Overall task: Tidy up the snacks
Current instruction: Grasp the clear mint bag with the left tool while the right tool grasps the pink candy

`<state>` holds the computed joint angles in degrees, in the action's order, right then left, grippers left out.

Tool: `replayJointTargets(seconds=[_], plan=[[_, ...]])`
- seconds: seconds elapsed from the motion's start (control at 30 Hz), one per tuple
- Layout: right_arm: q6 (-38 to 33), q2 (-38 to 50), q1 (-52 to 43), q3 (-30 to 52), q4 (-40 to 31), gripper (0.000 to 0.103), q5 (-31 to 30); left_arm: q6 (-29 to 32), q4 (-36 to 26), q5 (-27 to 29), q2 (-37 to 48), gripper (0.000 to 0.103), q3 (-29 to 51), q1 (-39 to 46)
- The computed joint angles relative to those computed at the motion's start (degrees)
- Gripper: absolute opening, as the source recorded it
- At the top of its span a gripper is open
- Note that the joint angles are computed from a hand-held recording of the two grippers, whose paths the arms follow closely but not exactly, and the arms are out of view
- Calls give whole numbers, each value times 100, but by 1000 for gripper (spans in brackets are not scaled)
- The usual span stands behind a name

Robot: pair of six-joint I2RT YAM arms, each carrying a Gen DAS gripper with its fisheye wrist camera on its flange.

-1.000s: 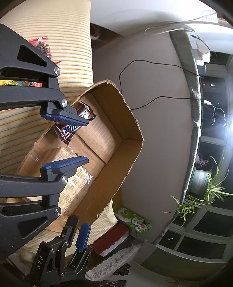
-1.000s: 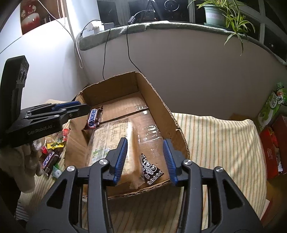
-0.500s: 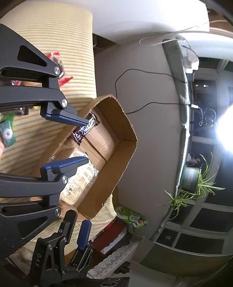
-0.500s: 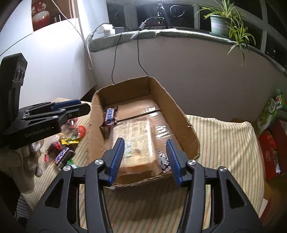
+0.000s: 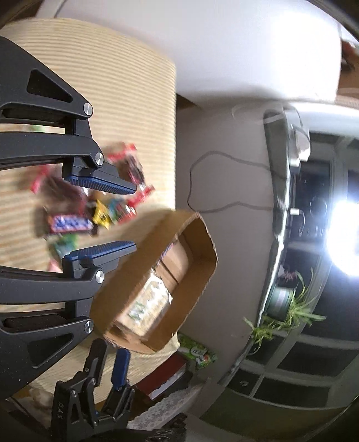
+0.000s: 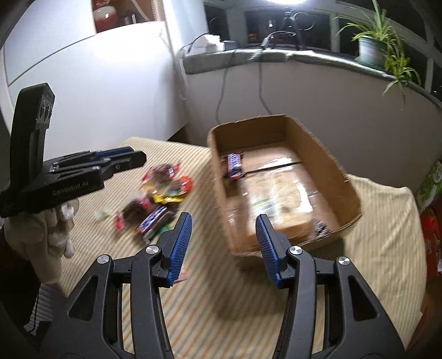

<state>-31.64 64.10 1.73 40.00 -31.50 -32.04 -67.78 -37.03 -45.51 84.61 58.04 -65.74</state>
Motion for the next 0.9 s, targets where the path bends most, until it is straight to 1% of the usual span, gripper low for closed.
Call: replayJointTargets(seconds=[0.17, 0.27, 0.33, 0.43, 0.7, 0.8, 0.9], plan=[[67, -77, 385, -390, 135, 50, 193, -1043, -722, -182, -371, 34, -415, -403], [54, -86, 557, -610, 225, 50, 303, -1715, -1023, -170, -572, 35, -726, -632], [40, -71, 638, -719, 277, 50, 372, -2106, -1110, -108, -629, 39, -931, -786], [101, -28, 825, -884, 398, 50, 471, -2474, -1101, 15, -634, 39, -1182, -944], [322, -44, 1432, -1401, 826, 50, 901, -3090, -1245, 320, -578, 39, -1650, -1187], [379, 91, 1526, -1454, 992, 50, 1001, -3111, -1173, 442, -534, 39, -1786, -1290], [446, 269, 1605, -1484, 1170, 50, 1097, -2878, -1012, 572, -520, 39, -1864, -1182]])
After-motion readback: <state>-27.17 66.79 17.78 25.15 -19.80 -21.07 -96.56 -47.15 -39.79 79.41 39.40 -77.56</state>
